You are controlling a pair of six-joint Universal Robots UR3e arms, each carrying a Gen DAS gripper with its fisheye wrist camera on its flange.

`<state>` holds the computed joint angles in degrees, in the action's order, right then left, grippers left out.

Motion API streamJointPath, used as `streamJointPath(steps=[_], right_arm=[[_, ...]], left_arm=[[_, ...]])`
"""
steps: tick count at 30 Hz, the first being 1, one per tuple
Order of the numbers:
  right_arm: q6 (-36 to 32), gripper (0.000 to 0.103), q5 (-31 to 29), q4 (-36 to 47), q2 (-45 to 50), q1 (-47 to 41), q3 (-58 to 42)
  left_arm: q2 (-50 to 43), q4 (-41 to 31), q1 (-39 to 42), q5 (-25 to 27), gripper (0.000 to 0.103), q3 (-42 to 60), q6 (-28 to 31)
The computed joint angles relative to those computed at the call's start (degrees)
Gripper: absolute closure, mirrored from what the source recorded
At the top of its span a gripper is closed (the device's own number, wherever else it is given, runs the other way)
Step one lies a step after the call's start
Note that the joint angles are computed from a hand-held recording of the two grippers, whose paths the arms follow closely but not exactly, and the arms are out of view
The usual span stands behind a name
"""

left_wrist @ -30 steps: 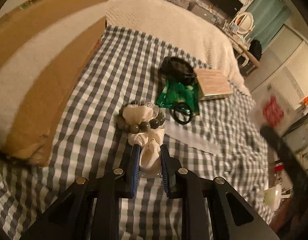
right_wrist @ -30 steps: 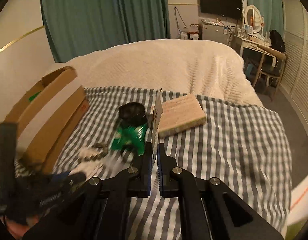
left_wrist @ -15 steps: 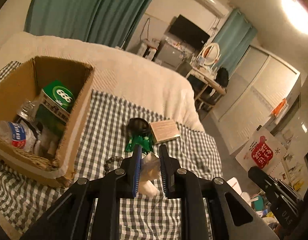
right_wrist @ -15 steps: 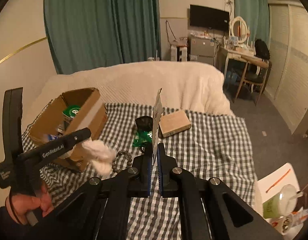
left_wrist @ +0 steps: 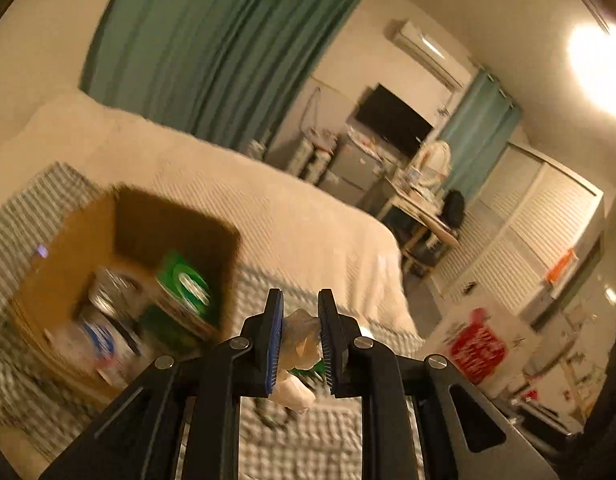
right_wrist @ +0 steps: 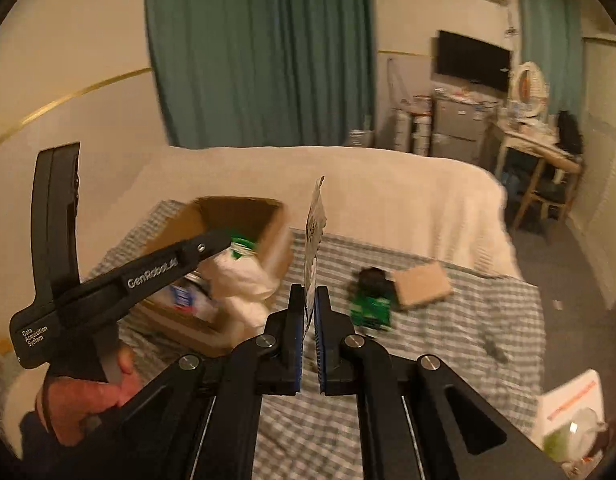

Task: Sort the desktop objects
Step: 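Carry the pouch and sachet into the cardboard box and release both, then grasp the dark bead bracelet with the left tool while the right grasps the black cord loop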

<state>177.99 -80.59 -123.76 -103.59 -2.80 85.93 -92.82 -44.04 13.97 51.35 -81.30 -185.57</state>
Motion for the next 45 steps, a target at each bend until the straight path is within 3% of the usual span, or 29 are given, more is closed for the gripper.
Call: streamJointPath(steps=[10,12,13,14,15,16,18,21,24,32,37,41,45], right_arm=[[3.3,0.099,7.0,4.2,40.0,11.5,-34.9],[4.1,0.098,4.4,9.2,45.0,12.6,-42.6],[3.9,0.095,4.4,9.9,46.1,12.6,-43.6],[4.0,0.081,3.8,10.1,46.8,12.7,-44.0],[4.1,0.060,2.3,9.0,46.6,12.9,-43.0],[4.1,0.053,1.5,7.0,45.2,12.6,-40.0],[4.1,0.050,0.9,2.8,41.0,11.9,-33.2],[4.3,0.050,0.2,-0.9,34.1,10.0,-24.9],[3.6,0.050,-2.6,-6.7,23.1,7.3,-11.9],[-2.2,0.049,-1.8,-9.1,-4.5,-7.8,15.7],[-9.6,0.049,6.4,-6.6,-18.5,-24.1,31.9],[-14.4,0.049,10.8,-9.7,-20.7,-31.8,41.7],[-15.2,0.049,13.6,-20.0,-13.8,-32.9,47.4]], left_arm=[[-15.6,-4.2,3.0,12.2,0.085,15.2,8.5],[-17.9,-6.2,2.9,14.1,0.085,16.8,10.1],[-19.0,-7.0,2.5,15.5,0.083,17.5,10.6],[-19.7,-7.2,2.2,16.7,0.083,17.7,10.9],[-19.9,-7.5,1.8,18.0,0.077,17.9,10.9],[-19.6,-7.4,1.6,18.9,0.062,17.5,10.8],[-17.2,-5.1,1.1,20.0,0.040,14.2,10.1],[-11.0,-0.7,-0.6,20.6,0.034,7.4,9.6],[-5.8,0.8,-4.3,21.4,0.016,3.2,9.6],[-3.2,6.1,-21.3,28.1,0.014,-5.5,4.3],[-9.2,12.3,-29.4,35.1,0.014,-10.3,1.9],[-15.8,14.9,-32.1,37.8,0.014,-11.1,0.3],[-22.9,17.9,-32.6,39.9,0.014,-9.9,-0.3]])
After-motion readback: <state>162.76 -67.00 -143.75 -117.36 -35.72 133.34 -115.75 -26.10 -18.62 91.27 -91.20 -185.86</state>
